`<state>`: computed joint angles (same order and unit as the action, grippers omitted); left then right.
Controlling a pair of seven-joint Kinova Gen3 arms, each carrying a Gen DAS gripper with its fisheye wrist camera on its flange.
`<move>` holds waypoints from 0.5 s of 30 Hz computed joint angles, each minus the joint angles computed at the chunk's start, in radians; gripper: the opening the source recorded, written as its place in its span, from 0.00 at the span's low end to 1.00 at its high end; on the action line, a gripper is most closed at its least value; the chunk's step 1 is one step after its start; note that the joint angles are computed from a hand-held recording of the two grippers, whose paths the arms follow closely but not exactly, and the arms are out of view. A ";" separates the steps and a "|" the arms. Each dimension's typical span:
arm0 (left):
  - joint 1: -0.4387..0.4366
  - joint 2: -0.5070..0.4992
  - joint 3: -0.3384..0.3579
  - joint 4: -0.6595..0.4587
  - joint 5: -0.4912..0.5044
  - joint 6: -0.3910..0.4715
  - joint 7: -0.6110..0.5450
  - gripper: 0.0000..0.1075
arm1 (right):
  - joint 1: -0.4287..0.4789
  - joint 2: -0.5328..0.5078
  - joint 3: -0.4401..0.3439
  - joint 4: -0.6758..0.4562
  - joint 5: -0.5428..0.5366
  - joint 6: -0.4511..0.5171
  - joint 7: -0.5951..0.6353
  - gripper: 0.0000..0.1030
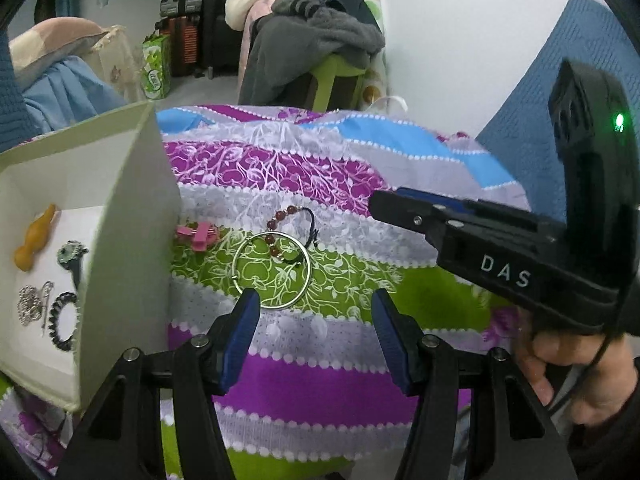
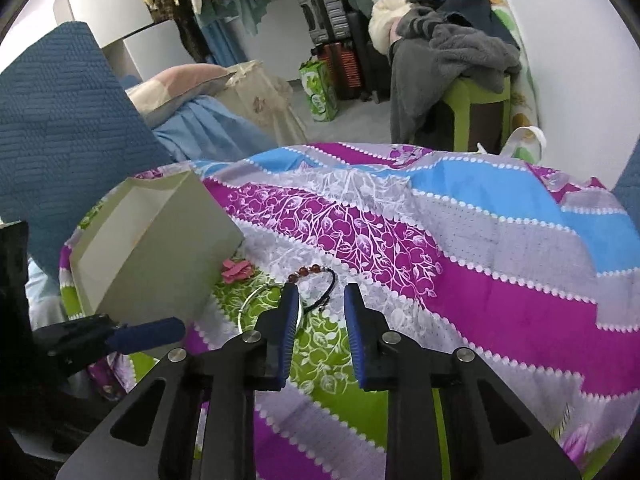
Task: Organize jewelry
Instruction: 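Move both open tools back to the silver hoop and red bead bracelet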
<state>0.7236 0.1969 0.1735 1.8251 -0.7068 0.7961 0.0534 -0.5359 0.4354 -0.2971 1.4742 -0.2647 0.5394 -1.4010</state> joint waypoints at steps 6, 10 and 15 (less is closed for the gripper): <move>0.022 0.089 -0.033 -0.034 -0.029 0.055 0.030 0.62 | 0.036 0.090 -0.034 -0.083 -0.030 0.078 0.105 0.19; 0.024 0.121 -0.057 -0.041 -0.029 0.057 0.017 0.62 | 0.021 0.148 -0.019 -0.153 -0.023 0.135 0.139 0.18; 0.016 0.146 -0.078 -0.046 -0.014 0.048 -0.011 0.62 | 0.004 0.209 -0.006 -0.229 -0.014 0.184 0.175 0.18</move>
<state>0.7395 0.3428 0.0958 1.7789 -0.7209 0.8445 0.0425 -0.5318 0.6446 -0.3030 1.2455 -0.2786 0.7235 -1.2258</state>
